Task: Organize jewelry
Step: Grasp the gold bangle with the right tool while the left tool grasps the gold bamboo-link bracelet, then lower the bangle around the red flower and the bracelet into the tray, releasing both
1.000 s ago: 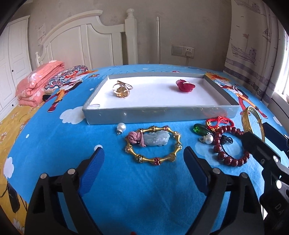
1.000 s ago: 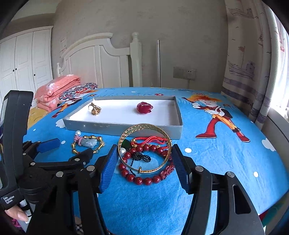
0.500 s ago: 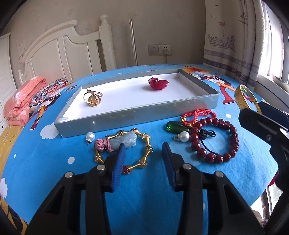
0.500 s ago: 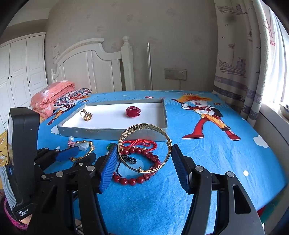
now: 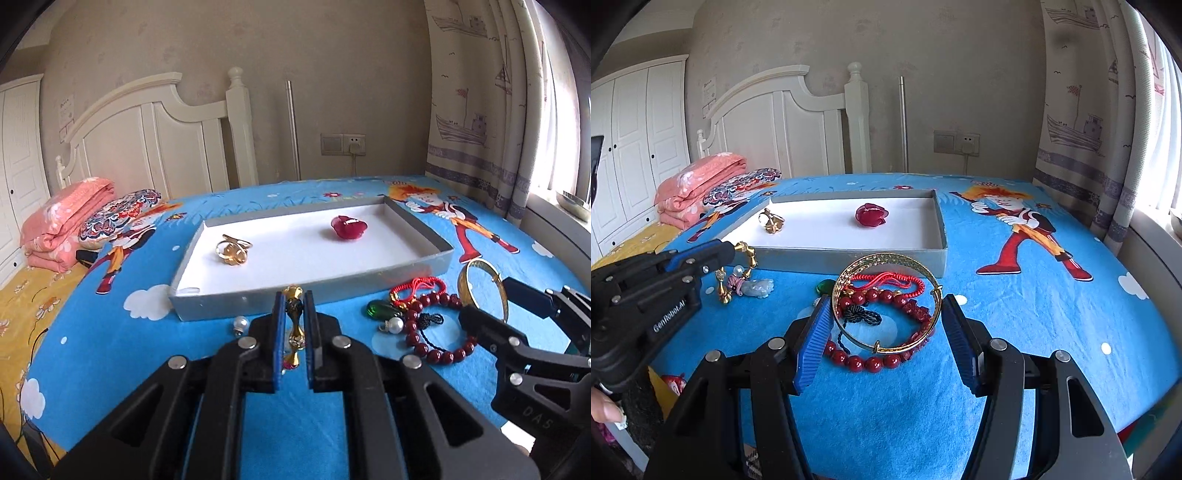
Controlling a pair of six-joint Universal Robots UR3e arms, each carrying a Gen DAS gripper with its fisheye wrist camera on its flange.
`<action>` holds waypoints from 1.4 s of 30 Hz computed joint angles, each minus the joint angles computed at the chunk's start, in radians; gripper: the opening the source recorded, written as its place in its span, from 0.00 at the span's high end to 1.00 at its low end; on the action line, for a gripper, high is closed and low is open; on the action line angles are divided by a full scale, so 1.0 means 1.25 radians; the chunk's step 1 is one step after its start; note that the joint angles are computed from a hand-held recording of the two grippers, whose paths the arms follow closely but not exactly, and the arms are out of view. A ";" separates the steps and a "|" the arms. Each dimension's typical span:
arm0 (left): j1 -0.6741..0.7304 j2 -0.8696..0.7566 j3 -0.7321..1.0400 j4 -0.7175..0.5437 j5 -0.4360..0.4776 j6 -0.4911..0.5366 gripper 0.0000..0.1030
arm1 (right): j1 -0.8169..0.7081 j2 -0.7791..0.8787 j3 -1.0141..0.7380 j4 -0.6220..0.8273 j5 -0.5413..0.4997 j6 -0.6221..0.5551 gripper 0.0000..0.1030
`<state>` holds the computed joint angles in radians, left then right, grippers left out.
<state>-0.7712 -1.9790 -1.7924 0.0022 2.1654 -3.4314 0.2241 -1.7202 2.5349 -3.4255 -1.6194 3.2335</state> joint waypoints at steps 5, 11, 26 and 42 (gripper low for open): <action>0.028 0.081 -0.060 0.002 -0.008 -0.012 0.91 | 0.050 0.026 -0.035 0.005 -0.033 0.003 0.45; 0.032 0.109 -0.108 0.023 -0.013 -0.037 0.91 | 0.112 0.056 -0.092 0.021 -0.076 0.000 0.45; 0.055 0.086 0.029 -0.044 -0.005 0.014 0.91 | 0.168 0.168 -0.306 0.109 -0.136 -0.022 0.45; 0.229 -0.227 0.635 -0.423 -0.137 0.045 0.91 | 0.059 0.407 -0.699 0.368 -0.067 -0.075 0.44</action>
